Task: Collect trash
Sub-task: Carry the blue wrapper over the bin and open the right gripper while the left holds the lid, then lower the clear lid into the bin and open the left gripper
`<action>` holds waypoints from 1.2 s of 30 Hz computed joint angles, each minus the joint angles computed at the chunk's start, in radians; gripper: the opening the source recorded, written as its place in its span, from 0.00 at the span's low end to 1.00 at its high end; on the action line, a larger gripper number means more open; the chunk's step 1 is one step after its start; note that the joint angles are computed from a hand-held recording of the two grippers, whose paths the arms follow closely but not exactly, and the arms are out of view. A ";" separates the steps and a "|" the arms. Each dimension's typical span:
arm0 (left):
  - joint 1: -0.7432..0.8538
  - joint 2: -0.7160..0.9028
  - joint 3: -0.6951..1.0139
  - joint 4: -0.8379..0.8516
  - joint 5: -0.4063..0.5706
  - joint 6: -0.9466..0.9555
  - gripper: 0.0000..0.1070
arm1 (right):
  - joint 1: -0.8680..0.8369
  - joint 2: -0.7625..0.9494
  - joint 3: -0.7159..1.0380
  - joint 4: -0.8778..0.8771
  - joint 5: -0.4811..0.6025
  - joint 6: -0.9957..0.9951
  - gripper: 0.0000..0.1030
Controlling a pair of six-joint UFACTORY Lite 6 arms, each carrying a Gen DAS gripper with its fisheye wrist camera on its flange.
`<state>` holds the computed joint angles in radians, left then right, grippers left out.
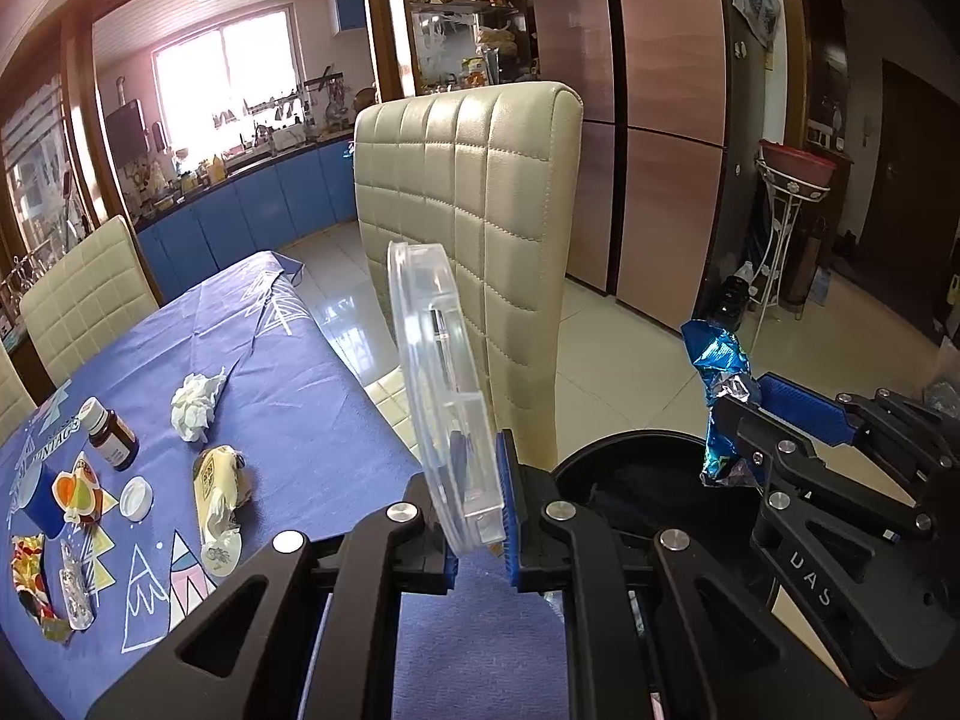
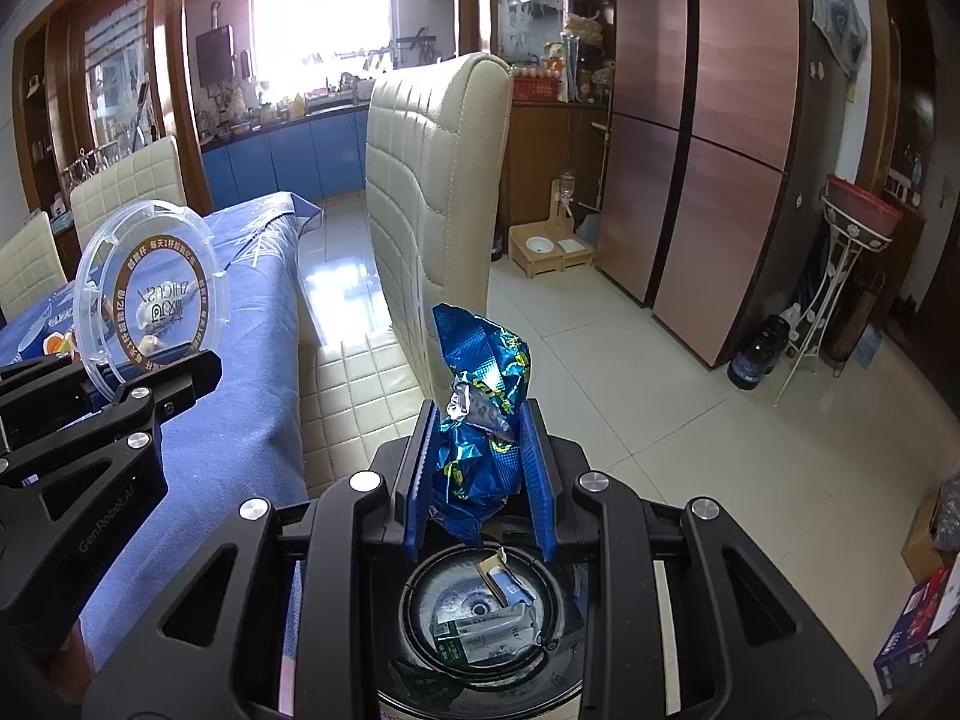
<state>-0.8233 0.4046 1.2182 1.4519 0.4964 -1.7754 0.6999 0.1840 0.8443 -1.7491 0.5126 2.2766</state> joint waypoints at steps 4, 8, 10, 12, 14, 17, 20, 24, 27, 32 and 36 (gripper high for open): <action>0.000 0.001 -0.001 -0.001 -0.001 0.001 0.10 | -0.003 0.006 0.008 0.009 -0.008 -0.015 0.28; -0.001 0.001 -0.002 0.001 0.000 -0.001 0.10 | -0.007 0.011 0.009 0.005 -0.014 -0.022 0.30; -0.002 0.002 -0.002 0.002 0.000 -0.001 0.10 | -0.012 0.003 -0.002 -0.005 -0.014 -0.018 0.31; -0.003 0.004 0.000 0.001 0.002 -0.001 0.10 | -0.014 0.000 -0.010 -0.014 -0.014 -0.020 0.31; 0.000 0.009 0.006 -0.009 -0.002 0.009 0.10 | -0.018 0.000 -0.015 -0.014 -0.014 -0.030 0.35; -0.004 0.017 0.016 -0.020 0.002 0.020 0.10 | -0.004 -0.008 -0.037 -0.031 0.027 -0.001 0.90; -0.005 0.020 0.019 -0.019 0.006 0.019 0.10 | 0.015 -0.042 -0.078 -0.063 0.085 0.037 0.91; -0.012 0.029 0.034 -0.031 0.007 0.036 0.10 | 0.003 -0.054 -0.092 -0.046 0.091 0.017 0.96; -0.020 0.035 0.041 -0.033 0.009 0.038 0.10 | 0.005 -0.064 -0.112 -0.032 0.115 0.001 0.97; -0.031 0.037 0.037 -0.029 0.008 0.035 0.10 | -0.009 -0.093 -0.153 -0.036 0.116 -0.003 0.97; -0.045 0.048 0.053 -0.047 0.015 0.054 0.10 | -0.018 -0.120 -0.187 -0.043 0.122 0.012 0.97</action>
